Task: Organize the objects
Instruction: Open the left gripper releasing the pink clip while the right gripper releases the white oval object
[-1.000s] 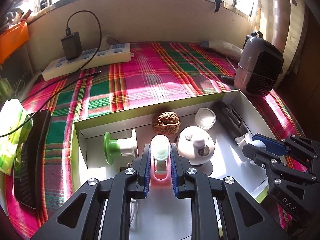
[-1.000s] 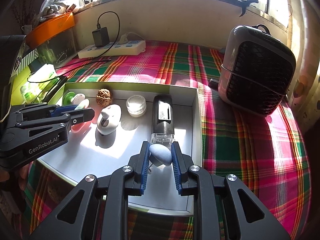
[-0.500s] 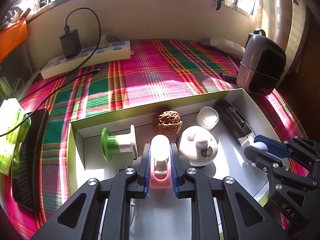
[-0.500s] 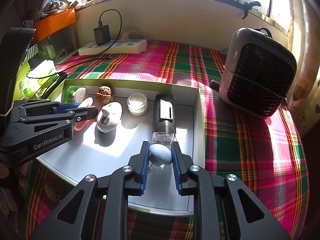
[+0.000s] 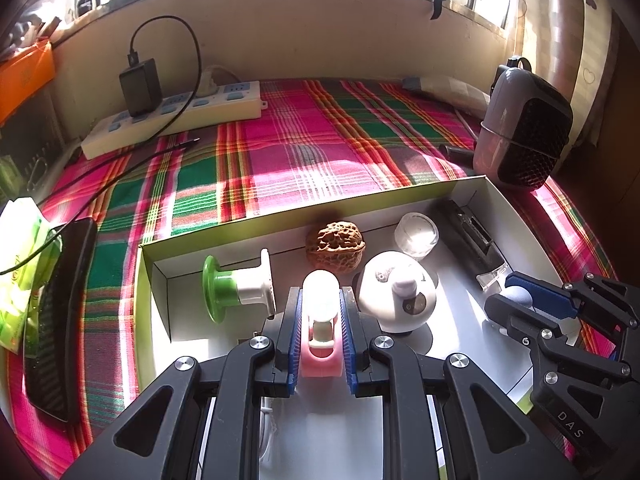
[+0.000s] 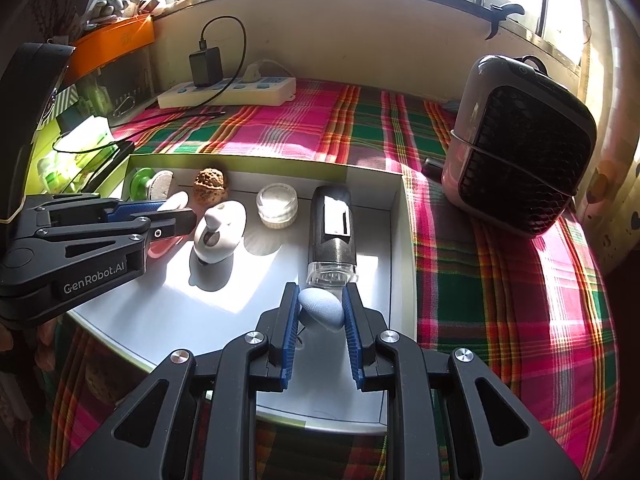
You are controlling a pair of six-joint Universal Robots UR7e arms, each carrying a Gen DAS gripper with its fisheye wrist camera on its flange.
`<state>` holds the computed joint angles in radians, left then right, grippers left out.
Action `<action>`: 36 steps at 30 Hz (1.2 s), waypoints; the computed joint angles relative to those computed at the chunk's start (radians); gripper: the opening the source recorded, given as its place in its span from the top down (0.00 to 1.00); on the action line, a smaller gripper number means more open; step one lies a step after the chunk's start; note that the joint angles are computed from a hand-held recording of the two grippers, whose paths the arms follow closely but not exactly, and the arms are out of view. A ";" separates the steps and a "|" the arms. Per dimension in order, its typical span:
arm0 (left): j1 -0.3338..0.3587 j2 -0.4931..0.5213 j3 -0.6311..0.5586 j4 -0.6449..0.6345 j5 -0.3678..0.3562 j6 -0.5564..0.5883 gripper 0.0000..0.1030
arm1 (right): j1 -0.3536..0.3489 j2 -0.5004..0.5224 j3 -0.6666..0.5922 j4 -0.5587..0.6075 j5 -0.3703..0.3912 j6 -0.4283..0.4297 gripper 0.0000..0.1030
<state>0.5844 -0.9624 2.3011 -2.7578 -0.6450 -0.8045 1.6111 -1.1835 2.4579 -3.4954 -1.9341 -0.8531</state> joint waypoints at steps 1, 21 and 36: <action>0.000 0.000 0.000 0.000 0.000 0.000 0.84 | 0.000 -0.001 0.000 0.000 0.000 0.000 0.78; -0.001 -0.007 0.004 -0.011 -0.014 -0.003 0.75 | -0.005 -0.003 0.000 0.001 0.006 0.005 0.75; -0.026 -0.028 0.027 0.009 -0.010 -0.049 0.73 | 0.001 -0.012 0.007 -0.016 0.006 0.027 0.62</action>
